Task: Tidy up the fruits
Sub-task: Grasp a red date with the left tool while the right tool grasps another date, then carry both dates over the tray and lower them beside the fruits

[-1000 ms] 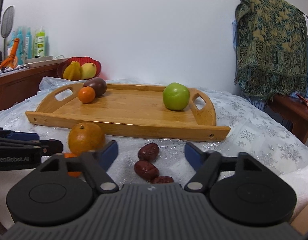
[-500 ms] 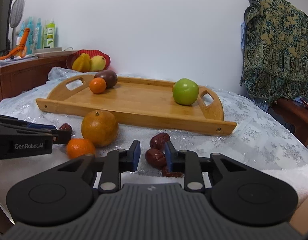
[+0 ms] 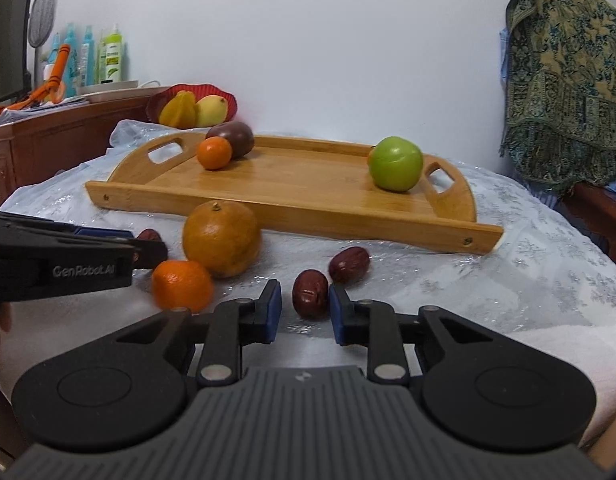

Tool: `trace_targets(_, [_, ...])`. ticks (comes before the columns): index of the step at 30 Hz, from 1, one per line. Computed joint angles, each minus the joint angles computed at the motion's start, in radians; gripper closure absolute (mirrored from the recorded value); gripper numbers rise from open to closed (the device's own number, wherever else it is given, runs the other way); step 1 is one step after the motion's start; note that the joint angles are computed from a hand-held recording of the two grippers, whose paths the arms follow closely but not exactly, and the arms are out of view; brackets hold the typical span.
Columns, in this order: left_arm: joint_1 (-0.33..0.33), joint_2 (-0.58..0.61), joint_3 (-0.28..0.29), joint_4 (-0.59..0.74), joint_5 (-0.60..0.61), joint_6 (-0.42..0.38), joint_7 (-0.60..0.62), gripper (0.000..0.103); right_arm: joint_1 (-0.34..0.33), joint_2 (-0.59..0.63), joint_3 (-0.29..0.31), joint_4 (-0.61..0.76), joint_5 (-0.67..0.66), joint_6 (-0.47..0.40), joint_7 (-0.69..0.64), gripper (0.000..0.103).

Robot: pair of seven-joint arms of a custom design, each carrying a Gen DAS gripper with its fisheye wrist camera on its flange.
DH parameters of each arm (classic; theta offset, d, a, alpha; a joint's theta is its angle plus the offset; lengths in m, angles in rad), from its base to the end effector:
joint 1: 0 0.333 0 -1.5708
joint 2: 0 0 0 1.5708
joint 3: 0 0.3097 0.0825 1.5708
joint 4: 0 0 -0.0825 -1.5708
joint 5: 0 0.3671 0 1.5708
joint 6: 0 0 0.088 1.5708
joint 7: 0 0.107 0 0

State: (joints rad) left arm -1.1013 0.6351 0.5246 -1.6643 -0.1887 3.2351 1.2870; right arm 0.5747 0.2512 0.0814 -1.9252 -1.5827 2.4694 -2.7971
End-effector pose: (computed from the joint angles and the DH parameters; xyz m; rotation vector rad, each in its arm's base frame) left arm 0.5585 -0.4431 0.4069 -1.3637 1.9502 -1.1889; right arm 0.4912 0.3775 0.3930 -1.5272 1.6075 -1.0372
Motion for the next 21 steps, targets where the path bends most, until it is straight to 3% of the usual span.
trace_targets(9, [-0.038,0.022,0.046,0.005,-0.013,0.005,-0.018,0.078,0.009,0.015,-0.004,0.013,-0.011,-0.007,0.007,0.073])
trace_targets(11, [-0.016,0.013,0.014,0.002,-0.018,0.014,-0.009,0.086,0.009,0.015,-0.004,0.014,-0.013,-0.005,0.010,0.074])
trace_targets(13, [-0.015,0.008,0.009,-0.003,-0.032,0.018,-0.009,0.086,0.009,0.014,-0.004,0.012,-0.017,-0.004,0.017,0.080])
trace_targets(16, [-0.013,0.003,0.006,-0.005,-0.046,0.019,-0.002,0.087,0.008,0.008,-0.004,0.006,-0.034,0.006,0.038,0.081])
trace_targets(21, [-0.068,0.018,0.079,-0.006,-0.078,0.029,-0.009,0.087,0.013,-0.011,0.001,-0.008,-0.094,-0.016,0.093,0.081])
